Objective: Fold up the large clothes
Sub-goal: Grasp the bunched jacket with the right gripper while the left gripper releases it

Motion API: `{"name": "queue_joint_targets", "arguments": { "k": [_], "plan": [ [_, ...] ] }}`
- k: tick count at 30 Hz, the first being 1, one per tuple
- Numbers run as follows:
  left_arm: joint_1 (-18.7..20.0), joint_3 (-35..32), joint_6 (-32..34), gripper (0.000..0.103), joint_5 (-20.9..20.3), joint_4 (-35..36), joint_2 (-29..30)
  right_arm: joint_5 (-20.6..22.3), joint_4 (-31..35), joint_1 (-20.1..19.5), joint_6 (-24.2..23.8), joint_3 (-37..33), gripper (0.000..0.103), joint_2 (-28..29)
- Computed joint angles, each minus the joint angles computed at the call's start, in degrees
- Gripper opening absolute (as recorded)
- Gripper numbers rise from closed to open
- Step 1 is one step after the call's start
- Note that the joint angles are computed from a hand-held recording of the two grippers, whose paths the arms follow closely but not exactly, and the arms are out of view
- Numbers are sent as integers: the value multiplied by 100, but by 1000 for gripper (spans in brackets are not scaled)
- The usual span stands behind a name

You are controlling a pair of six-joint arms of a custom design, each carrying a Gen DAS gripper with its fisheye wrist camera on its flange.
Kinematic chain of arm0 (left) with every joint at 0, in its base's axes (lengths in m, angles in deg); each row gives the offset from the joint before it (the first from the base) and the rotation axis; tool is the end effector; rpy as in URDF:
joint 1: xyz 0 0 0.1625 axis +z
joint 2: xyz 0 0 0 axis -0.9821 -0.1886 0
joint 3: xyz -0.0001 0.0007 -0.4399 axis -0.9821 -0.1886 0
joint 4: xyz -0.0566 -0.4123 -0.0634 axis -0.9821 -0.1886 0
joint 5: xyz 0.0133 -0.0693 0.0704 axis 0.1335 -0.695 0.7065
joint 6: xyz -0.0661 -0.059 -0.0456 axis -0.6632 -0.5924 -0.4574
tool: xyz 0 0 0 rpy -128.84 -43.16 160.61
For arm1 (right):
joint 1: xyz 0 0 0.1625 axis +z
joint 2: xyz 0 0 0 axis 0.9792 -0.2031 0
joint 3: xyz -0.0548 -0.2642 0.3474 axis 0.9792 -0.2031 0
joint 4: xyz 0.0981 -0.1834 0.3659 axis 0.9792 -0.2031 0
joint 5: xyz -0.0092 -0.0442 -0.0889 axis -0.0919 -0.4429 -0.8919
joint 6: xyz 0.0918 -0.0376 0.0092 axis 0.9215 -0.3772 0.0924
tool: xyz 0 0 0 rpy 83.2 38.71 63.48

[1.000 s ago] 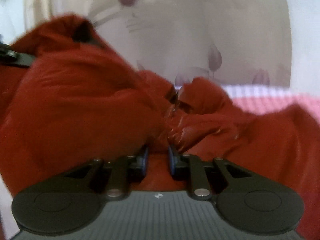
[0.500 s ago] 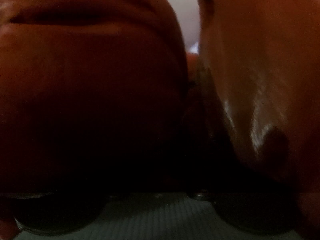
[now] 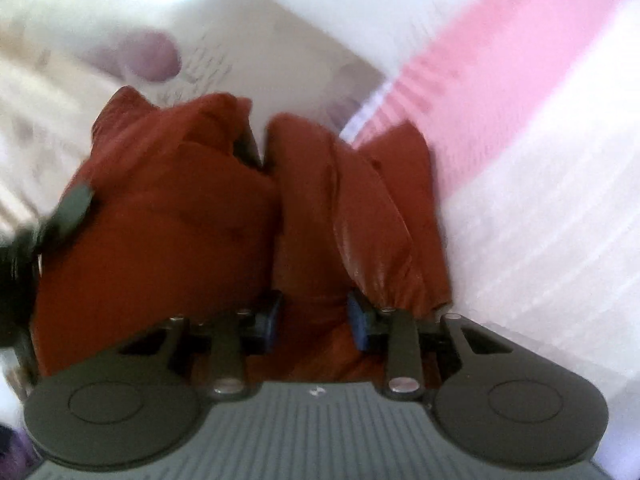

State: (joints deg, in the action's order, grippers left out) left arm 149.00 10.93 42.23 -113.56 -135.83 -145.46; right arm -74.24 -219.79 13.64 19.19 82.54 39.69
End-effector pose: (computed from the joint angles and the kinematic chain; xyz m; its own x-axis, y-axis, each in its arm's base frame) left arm -0.0917 -0.7209 0.2927 -0.7270 0.4427 -0.5249 0.6858 0.5074 -0.5218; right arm 0.2056 -0.7796 -0.0891 -0.8746 -0.1932 -0.4446 0.0747 0.8525 -0.5174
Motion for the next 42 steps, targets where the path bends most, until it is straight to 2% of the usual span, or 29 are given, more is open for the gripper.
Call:
{"name": "queue_joint_targets", "arguments": {
  "k": [1, 4, 6, 7, 9, 11, 12, 13, 14, 15, 17, 20, 21, 22, 23, 24, 27, 29, 32, 34, 36, 38, 39, 40, 42],
  "plan": [
    [-57, 125, 449, 76, 144, -402, 112, 258, 106, -82, 156, -86, 32, 44],
    [-92, 345, 1146, 83, 252, -1187, 339, 375, -30, -215, 69, 207, 34, -191],
    [31, 359, 1129, 91, -218, -1116, 314, 278, -504, -303, -1, 693, 35, -511],
    [125, 370, 1024, 93, -536, -1102, 290, 430, -675, -381, 66, 900, 46, -673],
    [247, 383, 923, 95, -855, -1204, 318, 877, -692, -458, 136, 953, 64, -813],
    [304, 459, 1044, 96, -961, -1401, 355, 1032, -204, -354, -203, 751, 66, -940],
    [314, 500, 1113, 97, -1015, -1534, 387, 978, 114, -261, -374, 565, 71, -973],
    [285, 574, 1156, 100, -1005, -1622, 383, 744, 482, -130, -526, 315, 83, -990],
    [242, 706, 1262, 100, -930, -1799, 401, 419, 881, 17, -738, 2, 86, -960],
    [189, 771, 1407, 101, -839, -1946, 443, 17, 1350, 197, -1084, -389, 87, -898],
    [141, 861, 1760, 101, -754, -2171, 526, -545, 1837, 456, -1676, -720, 87, -867],
    [89, 960, 2143, 101, -658, -2421, 633, -1325, 2749, 811, -2443, -1888, 86, -349],
    [82, 1011, 2192, 101, -644, -2465, 621, -1700, 3060, 923, -2770, -2285, 79, -147],
    [64, 1086, 2160, 100, -613, -2508, 576, -2287, 3263, 1054, -3157, -2638, 50, 62],
    [66, 1142, 2073, 99, -632, -2537, 509, -2635, 3329, 1108, -3441, -2853, 45, 216],
    [58, 1294, 1917, 98, -679, -2692, 395, -2743, 3305, 1102, -3485, -2829, 45, 231],
    [82, 1787, 1186, 100, -920, -3336, 43, -2446, 2934, 930, -3341, -2310, 45, 9],
    [84, 2083, 826, 99, -922, -3698, -141, -1900, 2759, 703, -2757, -2008, 45, -136],
    [130, 2266, 636, 82, -1053, -3788, -244, -1100, 2492, 374, -2065, -1597, 45, -288],
    [124, 2189, 898, 60, -1027, -3461, -172, -612, 2363, 226, -1639, -1442, 47, -315],
    [82, 2035, 1141, 57, -886, -3384, 31, -197, 2338, 116, -1171, -1496, 50, -253],
    [55, 1954, 1397, 57, -843, -3547, 246, -368, 2304, 130, -1267, -1330, 51, -378],
    [68, 1826, 1531, 57, -822, -3539, 366, -565, 2319, 169, -1352, -1255, 57, -465],
    [38, 1821, 1713, 61, -744, -3605, 438, -717, 2424, 210, -1369, -1299, 61, -494],
    [-15, 1788, 2253, 69, -563, -3752, 604, -979, 2593, 287, -1564, -1380, 61, -524]
  ]
}}
